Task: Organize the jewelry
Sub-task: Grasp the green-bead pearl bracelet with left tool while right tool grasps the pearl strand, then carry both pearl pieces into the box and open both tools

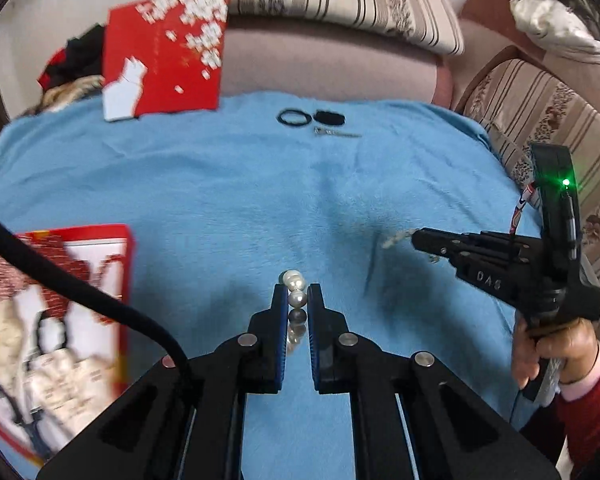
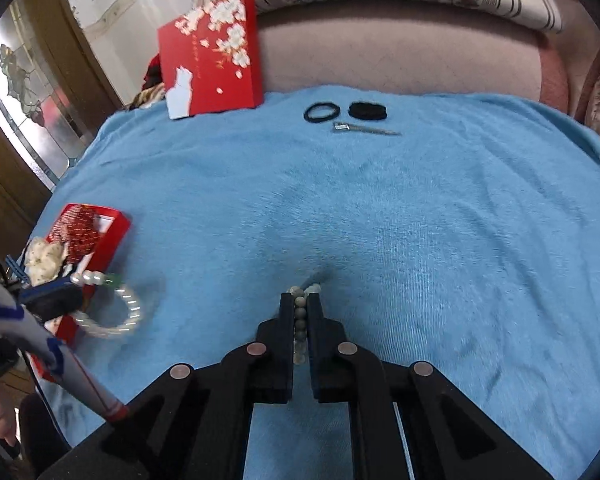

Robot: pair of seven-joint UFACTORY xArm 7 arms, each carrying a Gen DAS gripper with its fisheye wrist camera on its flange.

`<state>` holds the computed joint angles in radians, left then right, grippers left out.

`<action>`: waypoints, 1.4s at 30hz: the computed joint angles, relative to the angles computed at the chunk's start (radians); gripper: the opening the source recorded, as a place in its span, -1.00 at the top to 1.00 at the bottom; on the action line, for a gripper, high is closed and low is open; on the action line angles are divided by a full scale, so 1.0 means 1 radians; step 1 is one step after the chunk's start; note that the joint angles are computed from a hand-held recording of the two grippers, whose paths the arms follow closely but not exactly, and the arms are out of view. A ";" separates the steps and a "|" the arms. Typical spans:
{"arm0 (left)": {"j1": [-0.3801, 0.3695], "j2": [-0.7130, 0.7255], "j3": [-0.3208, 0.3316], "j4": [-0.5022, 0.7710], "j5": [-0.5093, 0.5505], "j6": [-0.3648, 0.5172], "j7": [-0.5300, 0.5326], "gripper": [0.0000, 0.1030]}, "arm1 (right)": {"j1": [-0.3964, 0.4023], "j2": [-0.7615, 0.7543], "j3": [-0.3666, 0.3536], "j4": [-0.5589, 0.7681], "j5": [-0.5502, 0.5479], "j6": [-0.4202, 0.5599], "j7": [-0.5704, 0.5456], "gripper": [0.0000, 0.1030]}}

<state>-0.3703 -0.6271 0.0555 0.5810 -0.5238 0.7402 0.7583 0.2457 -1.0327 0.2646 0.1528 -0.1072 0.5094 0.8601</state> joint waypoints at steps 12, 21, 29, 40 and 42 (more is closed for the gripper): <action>0.190 -0.098 0.151 0.066 0.110 0.159 0.087 0.83 | 0.078 0.049 0.131 0.173 -0.006 0.058 0.108 0.88; 0.304 0.066 0.222 0.180 0.067 0.176 0.138 0.83 | 0.042 0.343 0.221 0.378 -0.071 -0.088 0.170 0.88; 0.395 0.285 0.194 0.279 0.015 0.119 0.179 0.83 | -0.022 0.679 0.272 0.578 -0.213 -0.203 0.261 0.88; 0.452 0.546 0.066 0.431 0.015 -0.054 0.175 0.83 | 0.012 1.082 0.219 0.852 -0.474 -0.196 0.413 0.87; 0.464 0.592 0.052 0.459 0.029 -0.067 0.150 0.83 | 0.041 1.122 0.198 0.878 -0.480 -0.177 0.400 0.87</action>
